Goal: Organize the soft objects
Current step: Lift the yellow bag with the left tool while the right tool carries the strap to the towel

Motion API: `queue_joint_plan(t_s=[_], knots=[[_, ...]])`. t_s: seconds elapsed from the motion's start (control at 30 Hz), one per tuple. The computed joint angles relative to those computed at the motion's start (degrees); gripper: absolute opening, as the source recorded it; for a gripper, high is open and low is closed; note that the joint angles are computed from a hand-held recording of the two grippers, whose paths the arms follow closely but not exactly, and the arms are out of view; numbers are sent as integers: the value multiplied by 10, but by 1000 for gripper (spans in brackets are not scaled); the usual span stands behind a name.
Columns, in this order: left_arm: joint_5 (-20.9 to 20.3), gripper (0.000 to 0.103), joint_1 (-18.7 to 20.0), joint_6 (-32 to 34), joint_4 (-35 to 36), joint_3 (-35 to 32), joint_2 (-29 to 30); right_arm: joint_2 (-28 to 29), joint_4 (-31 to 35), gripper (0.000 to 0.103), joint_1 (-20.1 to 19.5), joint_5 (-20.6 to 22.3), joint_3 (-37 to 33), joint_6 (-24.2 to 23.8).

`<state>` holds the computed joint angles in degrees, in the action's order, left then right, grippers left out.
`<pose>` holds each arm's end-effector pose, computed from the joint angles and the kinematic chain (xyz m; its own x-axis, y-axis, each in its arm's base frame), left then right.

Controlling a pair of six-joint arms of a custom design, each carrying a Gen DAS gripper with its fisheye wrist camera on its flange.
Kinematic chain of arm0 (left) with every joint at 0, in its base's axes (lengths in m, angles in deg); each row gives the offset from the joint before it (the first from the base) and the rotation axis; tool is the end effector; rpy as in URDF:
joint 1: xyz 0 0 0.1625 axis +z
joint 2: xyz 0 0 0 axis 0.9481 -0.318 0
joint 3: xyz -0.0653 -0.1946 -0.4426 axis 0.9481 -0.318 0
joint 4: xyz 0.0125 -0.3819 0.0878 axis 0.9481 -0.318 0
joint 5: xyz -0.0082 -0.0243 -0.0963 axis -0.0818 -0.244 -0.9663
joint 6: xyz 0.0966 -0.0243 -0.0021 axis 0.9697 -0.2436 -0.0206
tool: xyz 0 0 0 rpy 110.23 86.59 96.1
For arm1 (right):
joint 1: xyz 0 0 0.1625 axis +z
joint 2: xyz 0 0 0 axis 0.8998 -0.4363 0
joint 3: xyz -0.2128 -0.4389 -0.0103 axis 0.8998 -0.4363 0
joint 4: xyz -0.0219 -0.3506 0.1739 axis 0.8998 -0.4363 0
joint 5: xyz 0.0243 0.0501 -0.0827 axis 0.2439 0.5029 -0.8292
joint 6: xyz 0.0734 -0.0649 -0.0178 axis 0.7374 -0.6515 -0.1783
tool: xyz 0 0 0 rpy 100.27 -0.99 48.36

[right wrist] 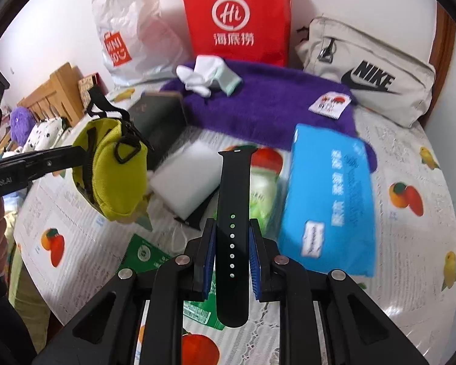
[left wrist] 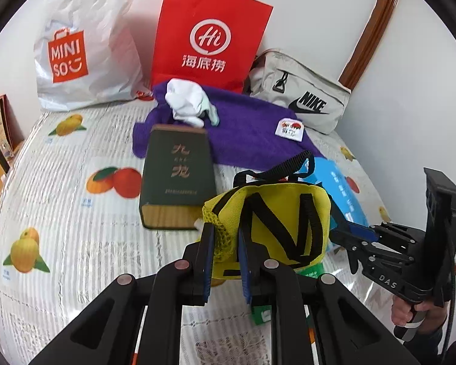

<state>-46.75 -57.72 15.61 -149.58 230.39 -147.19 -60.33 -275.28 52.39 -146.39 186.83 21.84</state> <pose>-0.2291 -0.2572 0.2085 -0.8510 0.2377 -0.4684 0.4545 0.7802 -0.4298 0.2078 -0.2544 0.1869 -0.7415 -0.2584 0.6191 -0.5384 0.7798 -0.3194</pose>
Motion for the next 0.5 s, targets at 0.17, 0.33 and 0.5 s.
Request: queue_joint_plan(t_s=[0.17, 0.33, 0.5], knots=[[16, 15, 7, 21, 5, -24, 9, -39, 33, 20, 7, -8, -22, -12], [27, 15, 24, 44, -3, -45, 24, -67, 58, 20, 3, -9, -45, -26], [36, 15, 41, 66, -10, -64, 37, -87, 74, 20, -11, -1, -63, -42]])
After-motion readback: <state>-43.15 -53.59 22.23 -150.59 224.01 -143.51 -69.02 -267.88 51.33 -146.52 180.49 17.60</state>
